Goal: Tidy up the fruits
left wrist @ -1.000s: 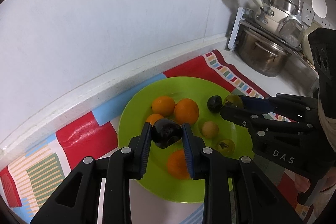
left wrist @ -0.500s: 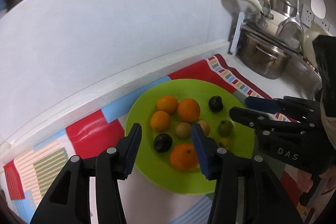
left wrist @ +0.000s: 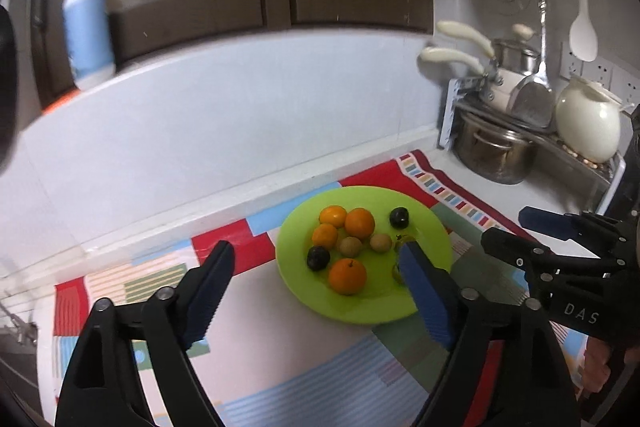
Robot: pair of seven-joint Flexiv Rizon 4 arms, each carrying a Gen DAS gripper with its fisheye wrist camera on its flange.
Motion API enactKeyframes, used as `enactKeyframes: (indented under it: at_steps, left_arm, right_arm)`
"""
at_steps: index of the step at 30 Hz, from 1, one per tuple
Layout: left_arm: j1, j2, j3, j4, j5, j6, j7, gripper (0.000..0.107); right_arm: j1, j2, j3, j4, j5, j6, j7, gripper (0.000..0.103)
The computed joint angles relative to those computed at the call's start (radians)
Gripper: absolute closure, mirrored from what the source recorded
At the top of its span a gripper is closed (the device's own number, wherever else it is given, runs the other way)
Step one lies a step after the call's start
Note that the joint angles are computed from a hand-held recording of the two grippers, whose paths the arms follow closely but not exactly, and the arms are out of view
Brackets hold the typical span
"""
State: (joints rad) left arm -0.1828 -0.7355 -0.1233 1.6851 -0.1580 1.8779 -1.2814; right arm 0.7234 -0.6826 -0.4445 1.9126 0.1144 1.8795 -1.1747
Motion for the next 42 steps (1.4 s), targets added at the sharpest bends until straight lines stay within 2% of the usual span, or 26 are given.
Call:
enactKeyframes:
  at_steps: [4,8,13,18,20,25,31,42]
  left_arm:
    - [0.0,0.057,-0.003,0.1,0.016,0.065,-0.028,0.015]
    - [-0.011,0.106,0.008,0.183,0.024,0.114,-0.051,0.012]
    - [-0.059,0.161,0.051,0.286,0.001,0.192,-0.073,0.009]
    - [-0.098,0.209,0.074,0.373,-0.036,0.247,-0.078,0.007]
    - [-0.108,0.229,0.077,0.404,-0.048,0.266,-0.08,0.005]
    - [-0.15,0.258,0.097,0.456,-0.102,0.313,-0.059,0.004]
    - [-0.146,0.282,0.081,0.495,-0.117,0.32,-0.063,0.004]
    - [-0.182,0.301,0.091,0.534,-0.173,0.342,-0.036,0.004]
  right_arm:
    - [0.095,0.037,-0.07,0.088,0.066,0.048,-0.023,0.044]
    - [0.186,0.076,-0.127,0.168,0.147,0.093,-0.077,0.038]
    - [0.311,0.114,-0.201,0.245,0.253,0.123,-0.153,0.038]
    - [0.385,0.161,-0.223,0.305,0.326,0.149,-0.217,0.038]
    - [0.422,0.178,-0.24,0.325,0.357,0.155,-0.24,0.034]
    - [0.474,0.215,-0.252,0.356,0.415,0.175,-0.293,0.033]
    - [0.532,0.245,-0.286,0.378,0.466,0.184,-0.353,0.033]
    - [0.568,0.273,-0.299,0.402,0.517,0.191,-0.407,0.033]
